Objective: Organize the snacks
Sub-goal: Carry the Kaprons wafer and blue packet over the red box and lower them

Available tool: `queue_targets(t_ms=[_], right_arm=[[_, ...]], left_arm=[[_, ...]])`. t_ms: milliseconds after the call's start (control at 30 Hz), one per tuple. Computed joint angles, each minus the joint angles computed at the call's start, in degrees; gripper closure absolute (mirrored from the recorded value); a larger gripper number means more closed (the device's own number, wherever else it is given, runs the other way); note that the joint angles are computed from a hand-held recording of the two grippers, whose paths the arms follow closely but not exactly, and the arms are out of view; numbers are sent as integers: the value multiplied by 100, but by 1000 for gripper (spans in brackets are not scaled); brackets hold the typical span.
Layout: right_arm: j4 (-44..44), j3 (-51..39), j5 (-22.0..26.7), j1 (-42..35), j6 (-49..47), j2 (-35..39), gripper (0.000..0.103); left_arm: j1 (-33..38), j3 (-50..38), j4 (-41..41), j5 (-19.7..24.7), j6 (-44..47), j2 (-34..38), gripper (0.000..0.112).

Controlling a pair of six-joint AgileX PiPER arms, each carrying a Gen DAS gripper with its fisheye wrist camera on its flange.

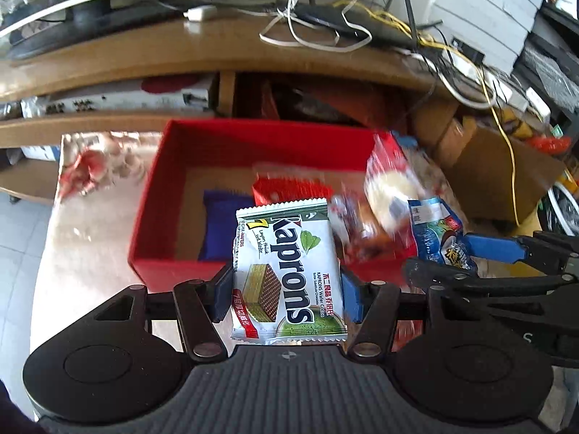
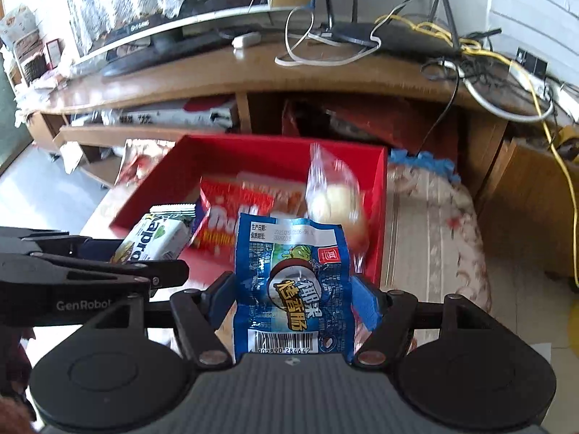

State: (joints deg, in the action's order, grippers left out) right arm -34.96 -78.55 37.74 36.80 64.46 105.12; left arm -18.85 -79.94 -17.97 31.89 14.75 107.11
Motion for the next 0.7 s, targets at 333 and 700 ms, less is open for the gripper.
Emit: queue_targets(t_ms=[333,700], right_arm=[[-199,-743,83,-298,-31,410,27],[2,-1567,132,-586,-401,1120,27]], left_arm=[[-39,-846,422,-20,-498,483,48],[-43,-1754,902,274,-1037,1177,48]])
